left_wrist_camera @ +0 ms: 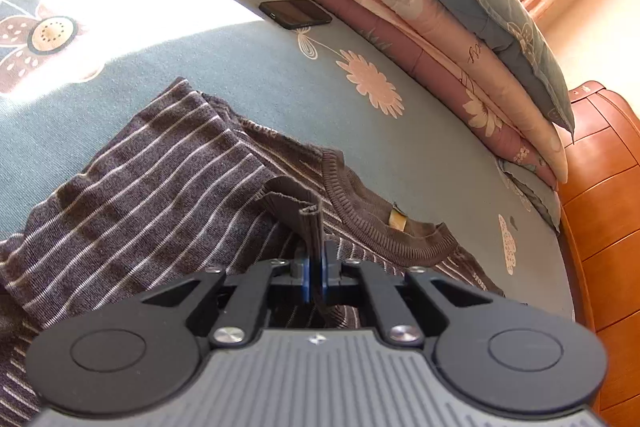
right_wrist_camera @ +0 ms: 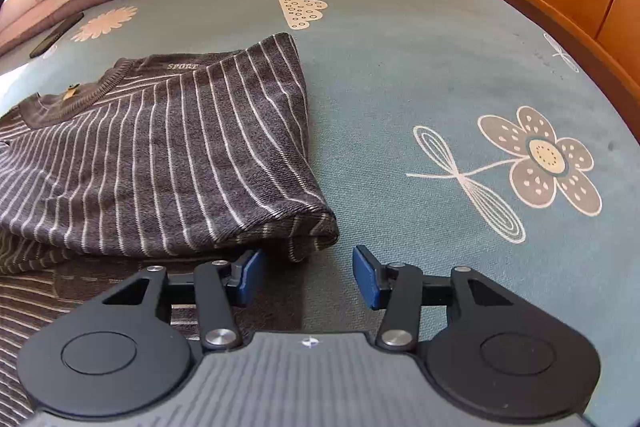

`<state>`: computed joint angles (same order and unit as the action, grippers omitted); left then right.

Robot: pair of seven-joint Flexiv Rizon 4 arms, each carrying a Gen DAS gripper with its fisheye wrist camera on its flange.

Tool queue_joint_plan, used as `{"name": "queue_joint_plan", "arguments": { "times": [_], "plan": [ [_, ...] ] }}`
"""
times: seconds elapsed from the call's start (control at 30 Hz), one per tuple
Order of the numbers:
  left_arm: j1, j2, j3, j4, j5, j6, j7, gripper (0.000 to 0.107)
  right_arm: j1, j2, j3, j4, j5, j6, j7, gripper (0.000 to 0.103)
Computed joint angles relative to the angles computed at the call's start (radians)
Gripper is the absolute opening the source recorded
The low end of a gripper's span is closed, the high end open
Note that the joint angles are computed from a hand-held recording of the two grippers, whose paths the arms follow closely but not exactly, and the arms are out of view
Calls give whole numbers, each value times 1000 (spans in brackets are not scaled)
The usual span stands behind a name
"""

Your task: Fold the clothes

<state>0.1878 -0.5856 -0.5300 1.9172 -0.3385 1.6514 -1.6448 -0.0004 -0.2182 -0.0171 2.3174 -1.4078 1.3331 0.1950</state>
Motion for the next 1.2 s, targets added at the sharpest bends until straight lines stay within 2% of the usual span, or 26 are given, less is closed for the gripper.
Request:
{"name": "queue_joint_plan", "arguments": {
  "times": [0.07,0.13,0.17,0.23,0.27,0.33,0.37,0.4,0.5,0.6,0.7,0.77,0.83,0.87,0.9,0.97,1.0,1.03,1.07,1.1,1.2],
  "plan": [
    [-28,16,48,5,-5,-11,-14,3,-17,-10,-14,-12,-58,45,37,53],
    [-61,32,106,12,-10,-27,-25,3,-29,-13,-13,-18,-91,57,45,49],
    [-76,38,132,15,-14,-37,-28,3,-34,-16,-11,-21,-96,65,43,41],
    [-71,40,137,29,-37,-56,-33,3,-43,-24,-8,-28,-114,80,45,38],
    [-69,39,135,34,-47,-61,-33,3,-46,-28,-7,-32,-125,84,46,29],
    [-87,38,156,35,-54,-64,-32,3,-32,-31,3,-38,-125,42,13,26],
    [-102,38,172,33,-53,-62,-32,3,-21,-27,6,-39,-134,7,5,18],
    [-110,38,181,31,-51,-55,-28,3,-10,-23,11,-41,-139,-28,-7,17],
    [-121,37,195,24,-47,-47,-20,3,52,-8,36,-41,-93,-209,-102,16],
    [-189,36,289,-6,-40,-94,-42,3,108,-32,52,-52,-43,-327,-258,15],
    [-224,39,345,-18,-30,-125,-50,3,135,-24,59,-45,-7,-375,-330,15],
    [-213,45,342,-21,-31,-164,-29,7,110,6,58,-27,39,-293,-330,18],
    [-205,56,339,-19,-47,-197,-19,11,81,36,53,-5,80,-196,-320,25],
    [-203,62,336,-13,-56,-193,-16,11,76,48,53,2,111,-182,-329,31],
    [-203,70,339,-10,-62,-196,-14,18,70,59,52,11,135,-164,-339,31],
    [-248,89,405,-23,-35,-240,-37,25,55,78,48,28,178,-119,-356,31],
    [-282,97,450,-33,-1,-254,-53,25,52,87,47,35,202,-111,-365,31],
    [-295,106,463,-39,28,-255,-37,25,49,94,46,40,220,-110,-368,31],
    [-297,112,460,-46,56,-253,-18,25,46,97,43,43,231,-109,-367,31],
    [-284,112,425,-50,51,-242,37,24,43,100,40,46,240,-110,-363,31],
    [-198,70,223,-100,-14,-248,262,25,33,103,32,52,250,-112,-332,32]
  ]
}}
